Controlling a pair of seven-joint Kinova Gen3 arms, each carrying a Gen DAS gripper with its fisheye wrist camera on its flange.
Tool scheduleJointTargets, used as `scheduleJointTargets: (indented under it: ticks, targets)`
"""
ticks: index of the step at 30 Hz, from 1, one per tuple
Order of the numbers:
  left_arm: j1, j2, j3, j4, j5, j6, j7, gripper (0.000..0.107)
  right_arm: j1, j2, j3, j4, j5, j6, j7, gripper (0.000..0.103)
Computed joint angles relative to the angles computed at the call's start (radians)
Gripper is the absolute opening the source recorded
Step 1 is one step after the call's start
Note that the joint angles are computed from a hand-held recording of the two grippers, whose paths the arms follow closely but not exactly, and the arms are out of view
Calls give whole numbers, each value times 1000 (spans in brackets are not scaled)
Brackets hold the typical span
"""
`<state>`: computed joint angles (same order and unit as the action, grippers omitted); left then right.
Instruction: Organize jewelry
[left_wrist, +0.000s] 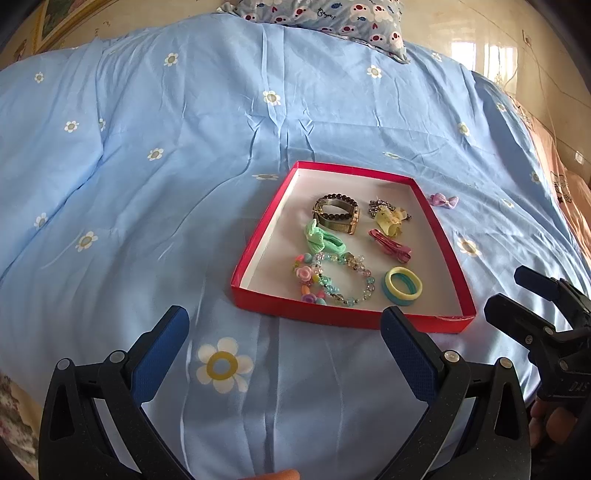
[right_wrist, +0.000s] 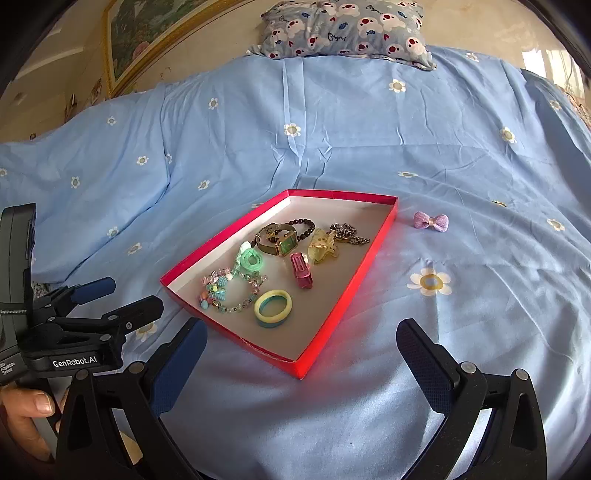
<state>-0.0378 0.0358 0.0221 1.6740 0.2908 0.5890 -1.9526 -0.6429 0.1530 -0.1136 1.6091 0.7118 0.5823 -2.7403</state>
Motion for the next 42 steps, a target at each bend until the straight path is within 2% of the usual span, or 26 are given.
scheduleJointTargets:
  ticks: [9, 14, 27, 42]
  targets:
    - [8, -5, 1, -2, -38, -6, 32, 103, 5, 0, 1, 3, -15, -4, 8, 103]
    - [14, -18, 0, 7, -64, -25, 47, 103, -5, -3, 5, 12, 22, -2, -29, 103]
    - [23, -26, -1, 13, -96, -40, 67, 103, -5, -5, -6, 6, 34, 8, -29, 103]
    - [43, -42, 7, 29, -193, -72, 137, 103, -9, -5, -7, 7, 40, 9, -36, 103]
